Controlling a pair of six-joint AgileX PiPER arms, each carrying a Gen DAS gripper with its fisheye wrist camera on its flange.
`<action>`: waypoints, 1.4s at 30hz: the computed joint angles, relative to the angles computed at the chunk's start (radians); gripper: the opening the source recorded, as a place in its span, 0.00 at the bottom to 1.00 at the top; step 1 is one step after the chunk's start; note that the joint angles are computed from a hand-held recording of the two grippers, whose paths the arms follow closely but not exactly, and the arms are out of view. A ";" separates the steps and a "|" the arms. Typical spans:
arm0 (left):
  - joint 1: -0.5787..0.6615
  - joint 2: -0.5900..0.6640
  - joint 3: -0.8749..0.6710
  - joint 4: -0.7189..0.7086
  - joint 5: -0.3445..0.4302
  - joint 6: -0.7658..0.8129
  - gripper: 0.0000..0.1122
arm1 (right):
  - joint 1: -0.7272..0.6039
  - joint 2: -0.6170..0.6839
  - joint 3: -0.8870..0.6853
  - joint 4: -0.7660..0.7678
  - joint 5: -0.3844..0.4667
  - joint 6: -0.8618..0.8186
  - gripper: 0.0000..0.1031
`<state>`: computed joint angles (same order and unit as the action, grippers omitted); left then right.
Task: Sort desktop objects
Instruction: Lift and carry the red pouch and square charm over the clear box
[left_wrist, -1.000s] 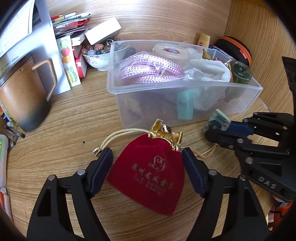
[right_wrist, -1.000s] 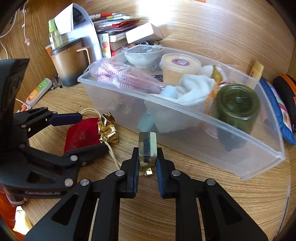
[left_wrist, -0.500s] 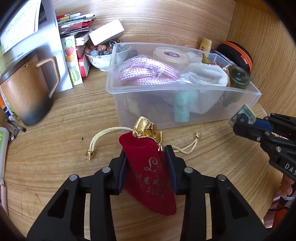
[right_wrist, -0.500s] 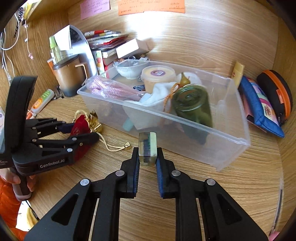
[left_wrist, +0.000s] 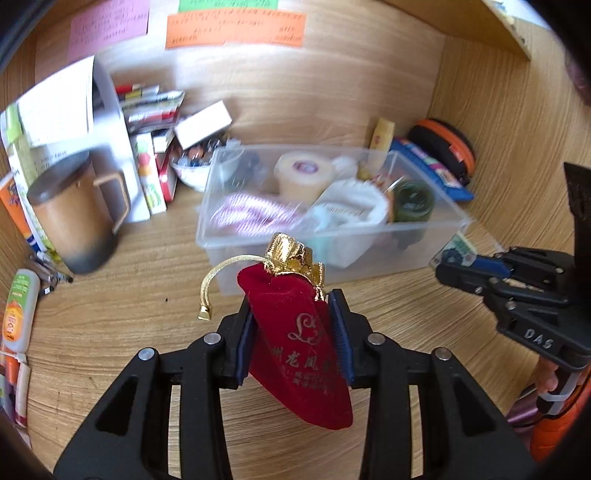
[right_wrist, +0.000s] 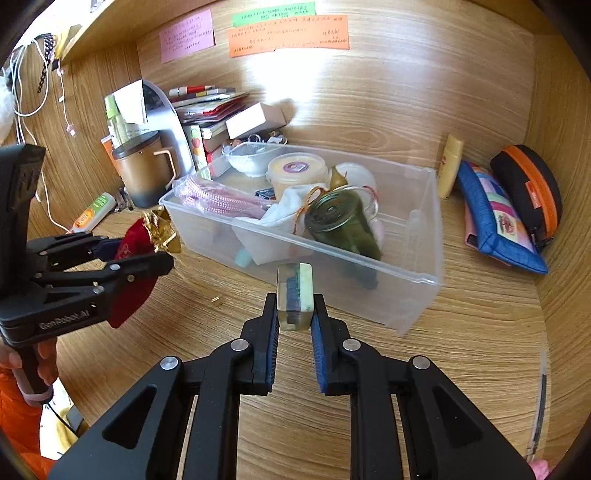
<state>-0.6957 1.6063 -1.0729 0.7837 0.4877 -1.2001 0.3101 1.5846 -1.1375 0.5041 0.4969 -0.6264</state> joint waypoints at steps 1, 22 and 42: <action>-0.007 -0.002 -0.010 0.007 0.004 -0.001 0.33 | -0.004 -0.006 0.003 0.001 -0.001 -0.005 0.14; 0.055 0.066 -0.250 -0.177 -0.018 0.275 0.33 | -0.094 0.002 -0.110 -0.020 0.043 -0.018 0.14; 0.179 0.251 -0.419 -0.479 -0.044 0.581 0.33 | -0.094 0.240 -0.385 -0.158 0.132 0.112 0.14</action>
<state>-0.5165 1.8574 -1.4921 0.3049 0.4438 -0.6187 0.2162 1.8244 -1.5230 0.3463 0.6291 -0.5145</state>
